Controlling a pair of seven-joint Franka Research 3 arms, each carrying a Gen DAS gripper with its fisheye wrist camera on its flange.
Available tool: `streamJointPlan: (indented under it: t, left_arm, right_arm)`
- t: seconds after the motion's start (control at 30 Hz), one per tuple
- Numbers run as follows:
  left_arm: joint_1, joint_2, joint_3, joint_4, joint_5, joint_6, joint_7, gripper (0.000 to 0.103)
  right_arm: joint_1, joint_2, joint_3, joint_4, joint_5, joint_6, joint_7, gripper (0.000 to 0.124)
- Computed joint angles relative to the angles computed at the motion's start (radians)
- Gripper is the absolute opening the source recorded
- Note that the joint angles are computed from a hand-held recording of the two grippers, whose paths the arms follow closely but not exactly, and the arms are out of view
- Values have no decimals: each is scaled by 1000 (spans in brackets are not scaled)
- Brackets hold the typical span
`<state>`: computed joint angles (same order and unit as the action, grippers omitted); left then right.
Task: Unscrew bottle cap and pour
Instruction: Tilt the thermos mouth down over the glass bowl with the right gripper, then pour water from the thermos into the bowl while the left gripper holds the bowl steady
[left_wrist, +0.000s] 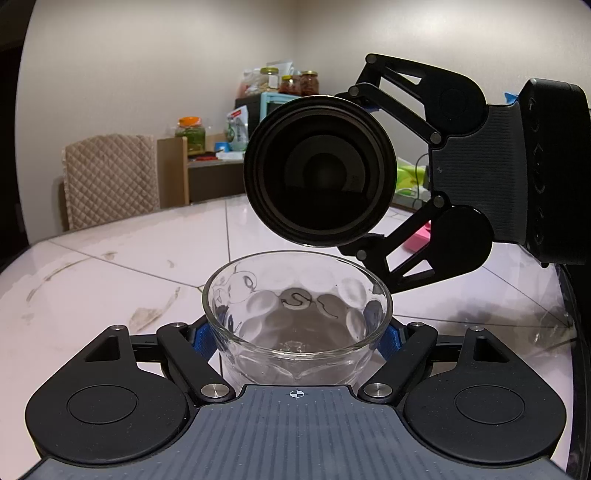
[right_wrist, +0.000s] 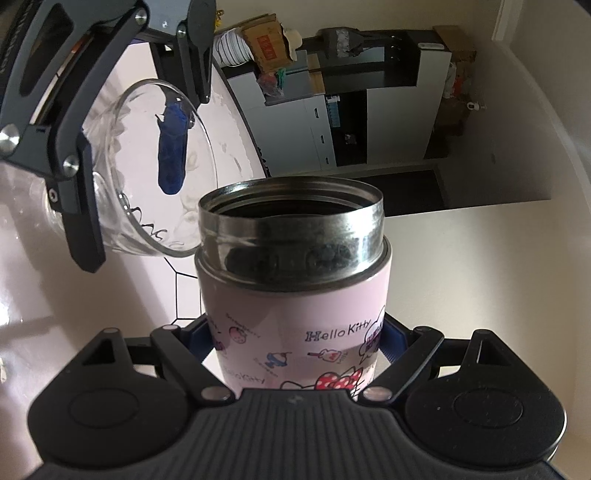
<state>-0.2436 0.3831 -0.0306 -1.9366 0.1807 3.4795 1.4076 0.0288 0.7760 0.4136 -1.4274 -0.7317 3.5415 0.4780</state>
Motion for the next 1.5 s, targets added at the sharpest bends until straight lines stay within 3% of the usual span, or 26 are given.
streamJointPlan:
  t: [0.6, 1.5]
  left_arm:
    - [31, -2, -22, -5, 29, 6, -15, 85]
    - [35, 1, -24, -3, 37, 7, -21, 85]
  right_arm:
    - [128, -13, -146, 1, 99, 64, -83, 88]
    - [186, -7, -211, -20, 174, 116, -185, 88]
